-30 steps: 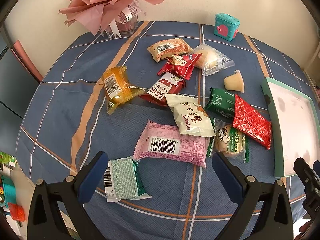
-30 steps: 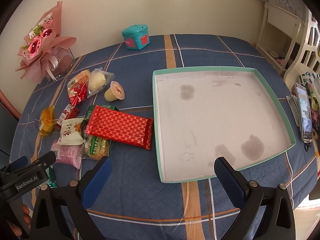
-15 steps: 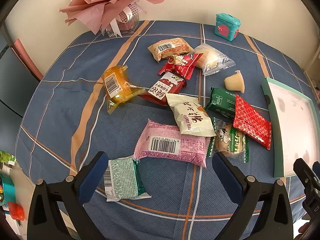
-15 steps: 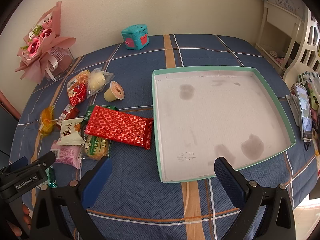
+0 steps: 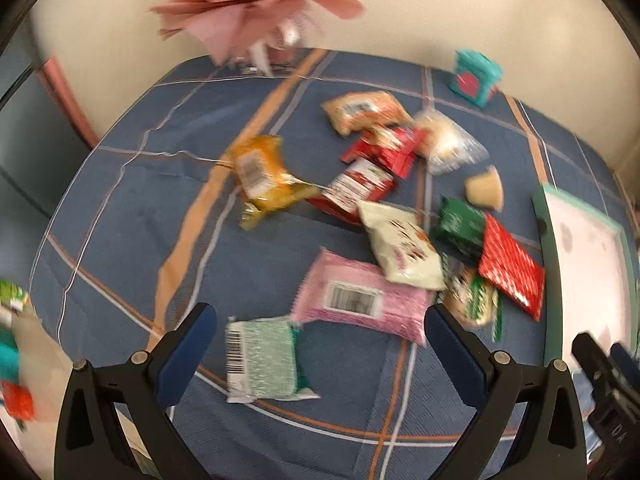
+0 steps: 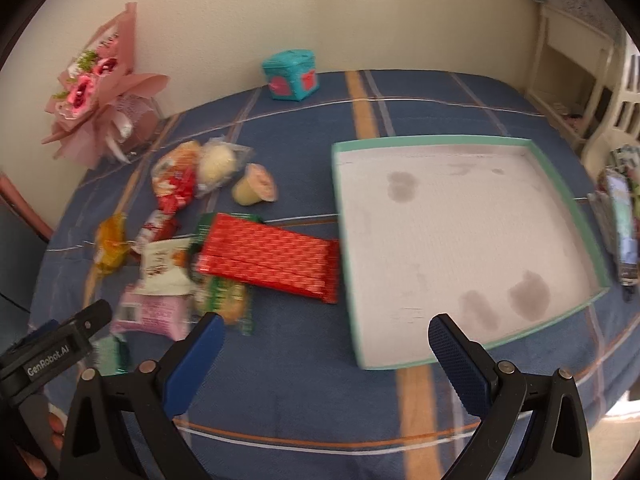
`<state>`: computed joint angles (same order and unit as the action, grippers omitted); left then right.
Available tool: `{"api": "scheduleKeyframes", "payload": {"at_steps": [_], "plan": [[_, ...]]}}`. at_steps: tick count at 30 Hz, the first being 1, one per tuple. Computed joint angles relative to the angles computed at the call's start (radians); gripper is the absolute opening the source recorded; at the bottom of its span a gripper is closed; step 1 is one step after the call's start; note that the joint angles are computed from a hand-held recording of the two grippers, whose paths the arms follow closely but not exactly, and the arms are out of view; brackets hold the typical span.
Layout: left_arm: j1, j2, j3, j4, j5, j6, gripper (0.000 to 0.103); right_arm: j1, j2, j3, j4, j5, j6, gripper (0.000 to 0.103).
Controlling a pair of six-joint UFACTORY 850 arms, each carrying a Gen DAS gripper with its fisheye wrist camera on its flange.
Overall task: Organize snacks
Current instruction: 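Move both tools toward the snacks on the tablecloth, then grasp the green-white pastry with left tool while right tool grasps the green cookie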
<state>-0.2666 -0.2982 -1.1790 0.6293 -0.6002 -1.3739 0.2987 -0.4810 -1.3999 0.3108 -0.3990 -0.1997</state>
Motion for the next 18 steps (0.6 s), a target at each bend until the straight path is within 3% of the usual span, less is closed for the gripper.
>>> {"api": "scheduleKeyframes", "payload": {"at_steps": [3, 5, 13, 18], "plan": [[0.012, 0.042, 0.062, 0.144, 0.034, -0.160, 0.103, 0.017, -0.022, -0.021, 0.111, -0.027, -0.095, 0.103], [0.027, 0.046, 0.075, 0.154, 0.032, -0.172, 0.103, 0.033, -0.039, -0.037, 0.114, -0.042, -0.087, 0.103], [0.094, 0.015, 0.055, -0.149, -0.037, 0.112, 0.103, 0.082, -0.090, -0.077, 0.212, -0.099, -0.141, 0.103], [0.116, -0.020, 0.049, -0.298, -0.061, 0.236, 0.103, 0.092, -0.117, -0.106, 0.101, -0.100, -0.013, 0.103]]}}
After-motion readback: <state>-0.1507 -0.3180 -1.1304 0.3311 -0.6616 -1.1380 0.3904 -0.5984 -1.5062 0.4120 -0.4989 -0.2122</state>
